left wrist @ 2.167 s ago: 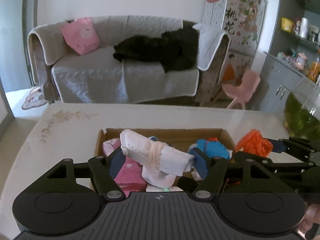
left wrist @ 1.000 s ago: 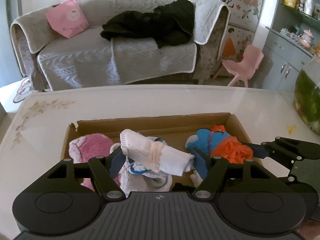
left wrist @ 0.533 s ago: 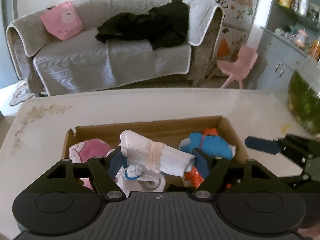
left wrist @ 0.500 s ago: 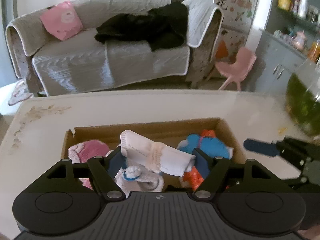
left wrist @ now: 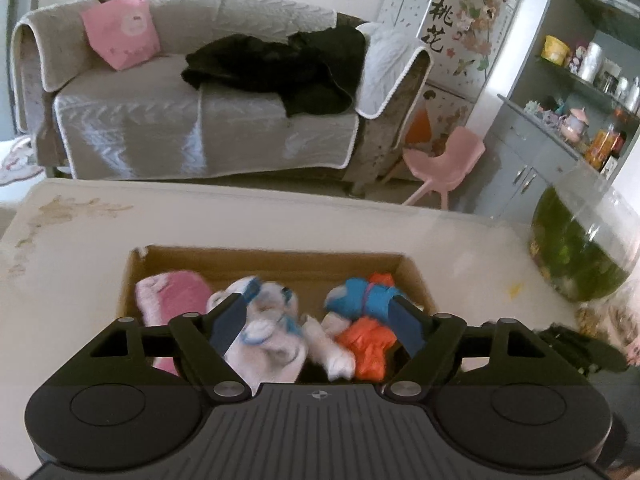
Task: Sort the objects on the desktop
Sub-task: 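Withdraw both open grippers from the box toward the remaining socks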
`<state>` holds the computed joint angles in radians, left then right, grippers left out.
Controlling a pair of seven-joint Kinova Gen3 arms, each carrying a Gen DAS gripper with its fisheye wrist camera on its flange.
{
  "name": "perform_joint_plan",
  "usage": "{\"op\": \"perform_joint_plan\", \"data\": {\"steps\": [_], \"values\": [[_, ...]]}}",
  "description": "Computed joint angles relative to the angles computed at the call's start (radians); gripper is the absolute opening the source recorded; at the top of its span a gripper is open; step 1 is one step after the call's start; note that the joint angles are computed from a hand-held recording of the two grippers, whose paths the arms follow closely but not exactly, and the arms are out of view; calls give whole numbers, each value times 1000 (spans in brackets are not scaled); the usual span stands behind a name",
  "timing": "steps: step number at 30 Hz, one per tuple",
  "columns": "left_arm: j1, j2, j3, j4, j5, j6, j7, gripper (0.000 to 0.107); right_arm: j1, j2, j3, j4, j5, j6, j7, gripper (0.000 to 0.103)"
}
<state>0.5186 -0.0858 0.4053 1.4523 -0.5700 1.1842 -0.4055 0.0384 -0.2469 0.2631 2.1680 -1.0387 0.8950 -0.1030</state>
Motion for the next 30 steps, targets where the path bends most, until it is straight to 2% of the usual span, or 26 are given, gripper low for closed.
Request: {"op": "perform_joint_plan", "data": {"steps": [2, 5, 8, 12, 14, 17, 19, 24, 27, 30], "values": [[14, -24, 25, 27, -20, 25, 13, 86, 6, -22, 24, 17, -1, 25, 21, 62], [34, -55, 105, 78, -80, 91, 72, 91, 20, -46, 72, 50, -3, 80, 60, 65], [58, -69, 174, 118, -96, 153, 120, 92, 41, -68, 108, 89, 8, 135, 95, 65], [96, -74, 249, 158, -110, 210, 188, 99, 72, -115, 147, 139, 46, 197, 149, 67], [121, -85, 272, 184, -110, 210, 220, 103, 82, -137, 170, 163, 77, 220, 164, 69], [151, -76, 327, 203, -120, 235, 277, 103, 99, -165, 202, 198, 125, 240, 176, 70], [180, -63, 339, 210, -112, 233, 300, 103, 114, -175, 211, 215, 142, 250, 140, 70], [277, 9, 411, 198, -197, 364, 413, 103, 132, -259, 141, 276, 127, 160, 28, 74], [326, 10, 407, 185, -203, 440, 443, 103, 119, -307, 90, 328, 98, 88, -21, 77], [368, -23, 389, 192, -193, 498, 480, 103, 106, -355, -21, 381, 49, -13, -77, 77]]}}
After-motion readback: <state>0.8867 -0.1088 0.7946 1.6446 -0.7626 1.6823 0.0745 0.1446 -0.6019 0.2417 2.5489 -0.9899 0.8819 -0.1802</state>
